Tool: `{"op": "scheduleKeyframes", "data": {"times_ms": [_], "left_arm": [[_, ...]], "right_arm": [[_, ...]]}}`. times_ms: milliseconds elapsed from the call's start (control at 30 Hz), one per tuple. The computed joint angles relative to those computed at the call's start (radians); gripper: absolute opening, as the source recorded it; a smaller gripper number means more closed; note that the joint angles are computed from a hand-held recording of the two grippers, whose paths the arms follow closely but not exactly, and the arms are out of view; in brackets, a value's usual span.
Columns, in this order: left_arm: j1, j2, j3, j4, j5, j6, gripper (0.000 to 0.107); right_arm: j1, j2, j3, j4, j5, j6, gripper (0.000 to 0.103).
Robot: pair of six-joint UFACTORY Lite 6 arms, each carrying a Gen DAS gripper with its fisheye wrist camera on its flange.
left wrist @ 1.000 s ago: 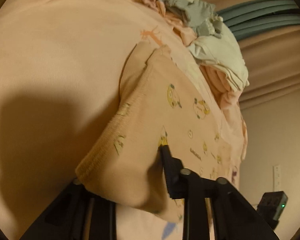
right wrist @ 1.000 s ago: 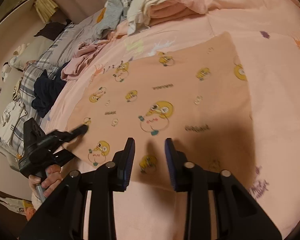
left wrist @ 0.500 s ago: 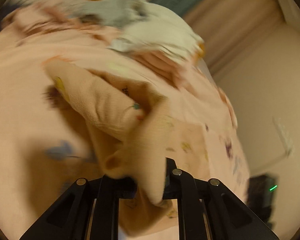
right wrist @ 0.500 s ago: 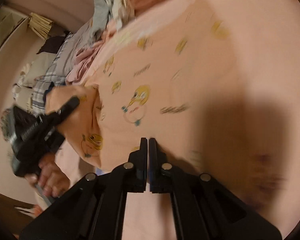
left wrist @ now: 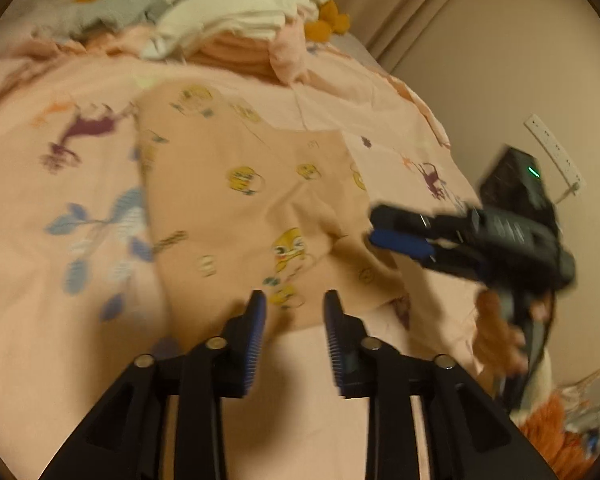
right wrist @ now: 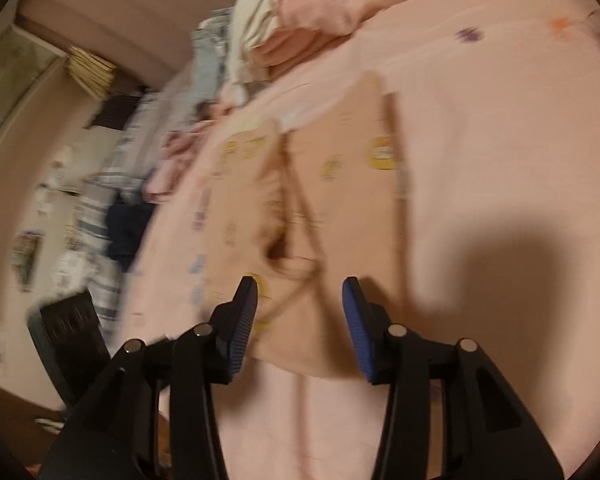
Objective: Fold small clothes
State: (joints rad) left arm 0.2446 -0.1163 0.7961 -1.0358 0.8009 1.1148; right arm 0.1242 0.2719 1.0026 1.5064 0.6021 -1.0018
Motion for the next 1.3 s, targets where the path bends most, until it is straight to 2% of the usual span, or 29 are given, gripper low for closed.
{"op": "scheduleKeyframes", "data": {"times_ms": [67, 200, 300, 367, 400, 433, 467, 500, 567, 633, 733, 767, 900, 1033, 1100, 1200, 1233, 1300], "left_arm": [[0.040, -0.039, -0.031, 0.017, -0.009, 0.020, 0.033], [0.056, -0.038, -0.084, 0.032, -0.066, 0.017, 0.033], [0.051, -0.008, -0.106, 0.050, -0.076, 0.009, 0.033], [0.045, 0.018, -0.106, 0.030, -0.076, 0.020, 0.033], [0.037, 0.035, -0.104, 0.006, -0.080, 0.031, 0.033], [0.027, 0.054, -0.100, -0.014, -0.088, 0.032, 0.033], [0.013, 0.073, -0.093, -0.031, -0.105, 0.018, 0.033], [0.003, 0.085, -0.084, -0.044, -0.117, 0.011, 0.033], [-0.045, 0.077, -0.086, -0.060, -0.178, -0.015, 0.033], [-0.089, 0.080, -0.074, -0.038, -0.226, -0.064, 0.033], [-0.140, 0.048, -0.088, 0.000, -0.306, -0.142, 0.031], [-0.165, 0.042, -0.084, 0.049, -0.342, -0.204, 0.024], [-0.228, -0.005, -0.100, 0.126, -0.416, -0.291, 0.014], [-0.275, 0.040, -0.074, 0.463, -0.488, -0.667, 0.014], [-0.259, 0.056, -0.078, 0.514, -0.516, -0.712, 0.014], [-0.182, 0.058, -0.077, 0.371, -0.433, -0.526, 0.014], [-0.161, 0.057, -0.075, 0.356, -0.412, -0.504, 0.014], [-0.127, 0.040, -0.082, 0.316, -0.367, -0.456, 0.014]], "right_arm": [[0.003, 0.086, 0.097, -0.003, 0.025, 0.031, 0.054], [0.032, 0.341, 0.439, -0.200, 0.016, 0.235, 0.059], [0.032, 0.546, 0.723, -0.401, 0.126, 0.448, 0.060], [0.036, 0.593, 0.784, -0.430, 0.157, 0.456, 0.061], [0.038, 0.575, 0.759, -0.408, 0.147, 0.413, 0.057], [0.040, 0.554, 0.726, -0.362, 0.139, 0.357, 0.049], [0.047, 0.532, 0.692, -0.314, 0.128, 0.306, 0.024], [0.059, 0.504, 0.648, -0.274, 0.104, 0.260, 0.018], [0.080, 0.461, 0.592, -0.235, 0.046, 0.199, 0.016], [0.069, 0.423, 0.533, -0.134, 0.036, 0.109, 0.015], [0.007, 0.304, 0.384, 0.072, 0.103, -0.048, 0.014], [-0.007, 0.257, 0.335, 0.099, 0.108, -0.073, 0.014], [-0.068, 0.079, 0.153, 0.141, 0.113, -0.124, 0.014], [-0.133, 0.023, 0.081, 0.148, 0.143, -0.109, 0.015], [-0.152, 0.015, 0.066, 0.141, 0.146, -0.104, 0.015], [-0.172, 0.026, 0.056, 0.069, 0.106, -0.014, 0.016], [-0.159, 0.025, 0.070, -0.025, 0.055, 0.060, 0.021], [-0.082, 0.047, 0.080, -0.234, -0.118, 0.240, 0.030]]}}
